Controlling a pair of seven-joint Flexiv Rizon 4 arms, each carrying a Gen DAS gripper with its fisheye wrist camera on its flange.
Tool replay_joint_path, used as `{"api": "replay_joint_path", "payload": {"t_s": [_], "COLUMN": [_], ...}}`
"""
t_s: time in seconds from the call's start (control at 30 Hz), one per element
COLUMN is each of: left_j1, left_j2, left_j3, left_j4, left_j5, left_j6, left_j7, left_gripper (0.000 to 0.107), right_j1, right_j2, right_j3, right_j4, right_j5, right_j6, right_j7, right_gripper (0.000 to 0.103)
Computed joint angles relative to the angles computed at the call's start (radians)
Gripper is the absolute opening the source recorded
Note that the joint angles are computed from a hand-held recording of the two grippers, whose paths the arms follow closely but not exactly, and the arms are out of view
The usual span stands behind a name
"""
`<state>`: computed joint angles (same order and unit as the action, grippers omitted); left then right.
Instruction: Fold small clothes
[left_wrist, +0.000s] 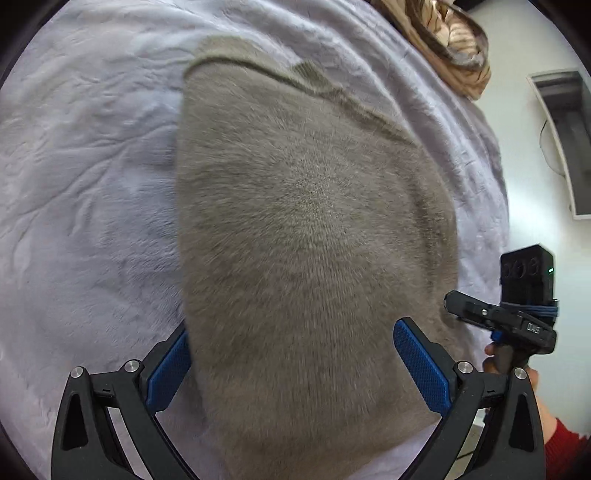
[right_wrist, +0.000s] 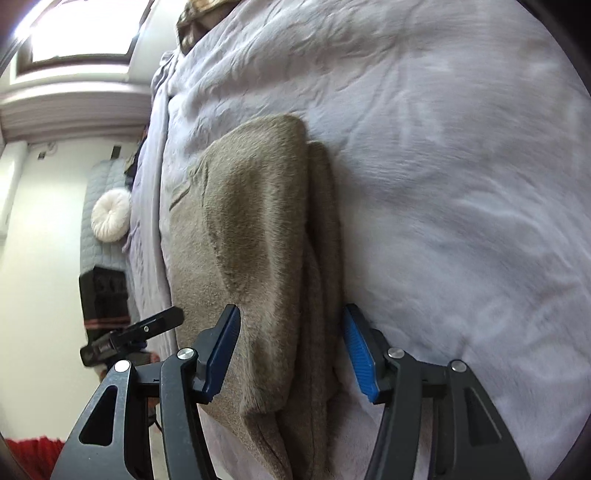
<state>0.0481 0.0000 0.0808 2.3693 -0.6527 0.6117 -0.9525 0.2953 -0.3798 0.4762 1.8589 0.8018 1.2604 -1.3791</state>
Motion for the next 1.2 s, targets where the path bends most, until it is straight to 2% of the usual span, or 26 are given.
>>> {"api": "replay_joint_path", "payload": {"t_s": [0.13,0.3,0.37,0.4,0.43,0.53,0.6,0.73,0.93,1.2], "left_j1": [-0.016,-0.022,-0.029,-0.033,-0.031,-0.022,-0.013,-0.002,0.030,0.117], "left_j2": [-0.022,-0.032,-0.019,-0.003,0.012,0.053,0.081,0.147,0.293,0.473], "left_j3": [-0.017,-0.021,-0.023,-0.022,-0.014,0.006,0.021,0.044,0.105,0.183], "left_j4": [-0.005,-0.003,0.005,0.013,0.020,0.028,0.027,0.021,0.028,0.062], "left_j5": [0.010,0.007,0.002,0.003,0.005,0.004,-0.004,-0.001,0.070,0.227], "left_j6": [0.038,0.049,0.072,0.080,0.080,0.062,0.025,-0.051,-0.178,-0.336], "left_j7": [-0.002,0.011,0.001,0.007,0.017,0.049,0.065,0.077,0.070,0.032], "left_gripper": [0.103,0.102,0.092,0.084,0.075,0.055,0.051,0.051,0.051,0.051], "right_j1": [-0.011,-0.049,-0.042,-0.036,-0.048,-0.090,-0.095,-0.083,-0.036,0.101], "right_j2": [-0.053,-0.131,-0.136,-0.134,-0.135,-0.127,-0.115,-0.085,-0.010,0.036], "right_j3": [0.009,0.051,0.047,0.043,0.058,0.108,0.117,0.110,0.081,0.032], "right_j4": [-0.064,-0.142,-0.147,-0.147,-0.152,-0.165,-0.175,-0.192,-0.182,-0.169], "right_j5": [-0.011,0.073,0.088,0.089,0.117,0.224,0.276,0.374,0.471,0.516], "right_j6": [-0.050,-0.056,-0.050,-0.049,-0.048,-0.032,-0.040,-0.063,-0.089,-0.091], "right_j7": [-0.051,-0.141,-0.121,-0.104,-0.110,-0.184,-0.225,-0.260,-0.262,-0.219], "right_gripper": [0.063,0.063,0.052,0.040,0.034,0.031,0.031,0.031,0.031,0.031]}}
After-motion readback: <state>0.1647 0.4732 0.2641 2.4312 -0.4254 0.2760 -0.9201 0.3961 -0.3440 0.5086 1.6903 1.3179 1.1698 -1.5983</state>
